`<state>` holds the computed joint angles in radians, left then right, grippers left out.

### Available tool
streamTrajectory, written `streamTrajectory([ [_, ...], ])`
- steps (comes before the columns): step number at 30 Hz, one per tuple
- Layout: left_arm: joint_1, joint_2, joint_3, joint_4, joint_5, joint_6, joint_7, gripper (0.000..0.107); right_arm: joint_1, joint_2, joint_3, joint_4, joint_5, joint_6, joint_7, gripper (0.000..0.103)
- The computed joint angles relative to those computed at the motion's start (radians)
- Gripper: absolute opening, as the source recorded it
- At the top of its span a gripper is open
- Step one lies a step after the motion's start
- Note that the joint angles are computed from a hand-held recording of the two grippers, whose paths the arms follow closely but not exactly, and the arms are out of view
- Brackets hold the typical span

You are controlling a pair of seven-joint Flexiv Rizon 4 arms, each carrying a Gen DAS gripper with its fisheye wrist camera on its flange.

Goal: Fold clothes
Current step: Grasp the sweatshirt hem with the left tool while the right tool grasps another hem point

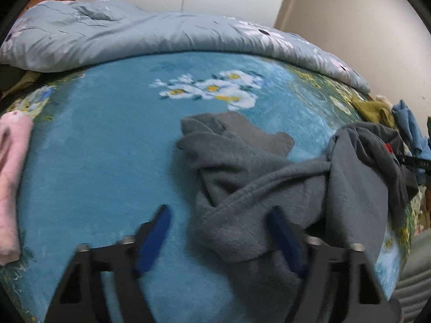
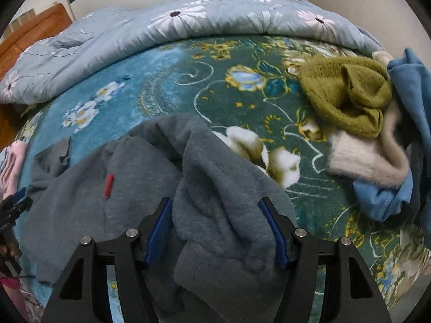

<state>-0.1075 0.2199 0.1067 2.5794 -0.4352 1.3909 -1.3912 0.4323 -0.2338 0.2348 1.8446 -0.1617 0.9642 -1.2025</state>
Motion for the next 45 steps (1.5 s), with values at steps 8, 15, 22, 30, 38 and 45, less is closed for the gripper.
streamTrajectory([
  [8,0.065,0.057,-0.054,-0.013,0.184,0.02,-0.098,0.014,0.01,0.009,-0.011,0.003,-0.043,-0.027,0.056,0.015],
  [15,0.154,0.176,-0.089,-0.079,0.335,0.036,-0.186,0.013,0.002,0.1,-0.018,0.039,-0.112,0.072,0.115,0.009],
  [22,0.303,0.361,-0.081,-0.128,0.46,0.003,-0.246,0.013,-0.024,0.205,-0.021,0.076,-0.231,0.254,0.202,0.009],
  [30,0.351,0.569,-0.013,-0.092,0.477,-0.099,-0.198,0.013,-0.031,0.269,0.008,0.062,-0.261,0.401,0.207,0.009],
  [38,0.332,0.582,0.034,-0.095,0.447,-0.291,-0.104,0.014,0.012,0.289,0.023,0.032,-0.126,0.344,0.004,0.009],
  [45,0.3,0.233,0.038,-0.133,0.339,-0.218,-0.116,0.014,0.037,0.076,0.0,-0.115,-0.119,0.125,0.035,0.009],
])
